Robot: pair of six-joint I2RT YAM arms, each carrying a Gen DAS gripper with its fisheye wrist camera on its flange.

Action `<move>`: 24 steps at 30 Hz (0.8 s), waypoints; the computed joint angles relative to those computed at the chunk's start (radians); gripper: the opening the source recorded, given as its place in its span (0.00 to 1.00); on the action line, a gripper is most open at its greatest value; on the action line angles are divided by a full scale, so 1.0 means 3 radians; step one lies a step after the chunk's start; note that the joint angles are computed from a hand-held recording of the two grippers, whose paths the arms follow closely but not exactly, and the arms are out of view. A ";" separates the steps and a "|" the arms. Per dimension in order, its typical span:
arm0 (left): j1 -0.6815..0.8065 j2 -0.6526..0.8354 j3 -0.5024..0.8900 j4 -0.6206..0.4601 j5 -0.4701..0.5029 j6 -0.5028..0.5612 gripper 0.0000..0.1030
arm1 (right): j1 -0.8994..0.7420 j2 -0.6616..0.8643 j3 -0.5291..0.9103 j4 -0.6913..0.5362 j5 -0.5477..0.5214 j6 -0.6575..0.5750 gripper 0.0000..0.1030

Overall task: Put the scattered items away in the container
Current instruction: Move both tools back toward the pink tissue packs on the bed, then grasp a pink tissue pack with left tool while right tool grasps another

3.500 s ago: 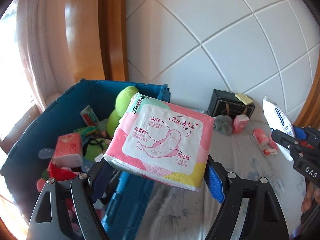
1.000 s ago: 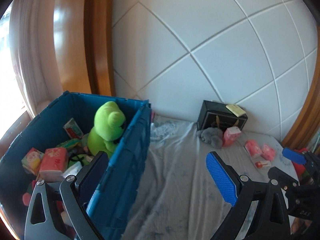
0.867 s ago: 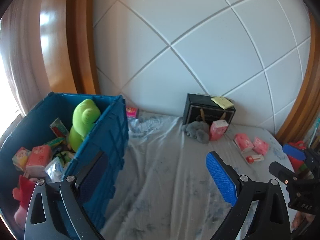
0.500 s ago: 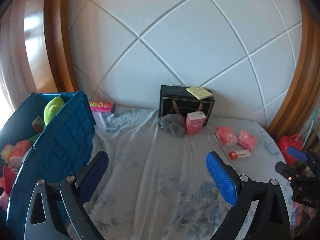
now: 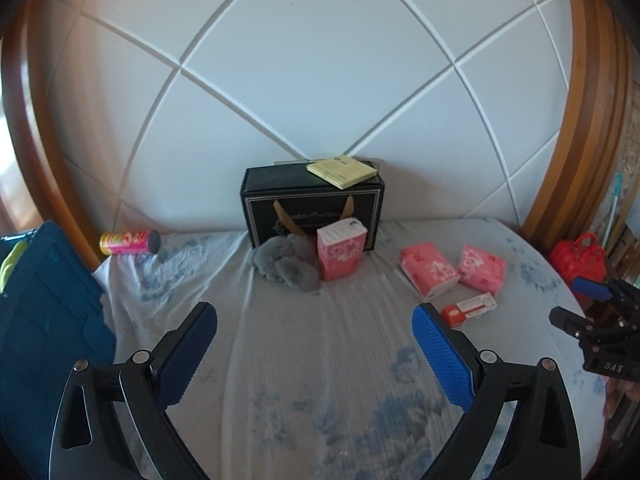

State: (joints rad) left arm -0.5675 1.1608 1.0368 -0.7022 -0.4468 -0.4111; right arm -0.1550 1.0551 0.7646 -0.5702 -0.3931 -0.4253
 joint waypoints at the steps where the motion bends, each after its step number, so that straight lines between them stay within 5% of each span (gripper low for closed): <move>1: 0.0097 0.0166 -0.0054 0.0264 0.0090 0.0170 0.96 | 0.0067 0.0194 -0.0056 0.0247 0.0073 0.0017 0.75; 6: 0.0523 0.1256 -0.0032 0.1351 0.0635 0.0870 0.96 | 0.0269 0.1341 -0.0113 0.1426 0.0375 0.0015 0.75; 10: 0.0757 0.2109 0.0343 0.1687 0.0904 0.1183 0.96 | 0.0350 0.2254 0.0206 0.1935 0.0553 -0.0036 0.75; 13: 0.0898 0.2590 0.0716 0.1756 0.1073 0.1258 0.96 | 0.0368 0.2706 0.0488 0.2093 0.0594 0.0026 0.82; 15: 0.0988 0.2810 0.0914 0.1793 0.1173 0.1244 0.96 | 0.0370 0.2896 0.0625 0.2198 0.0571 0.0086 1.00; 24: 0.1017 0.3744 0.2074 0.1406 0.1157 0.1499 0.96 | 0.0577 0.3657 0.1298 0.2173 0.0685 0.0300 1.00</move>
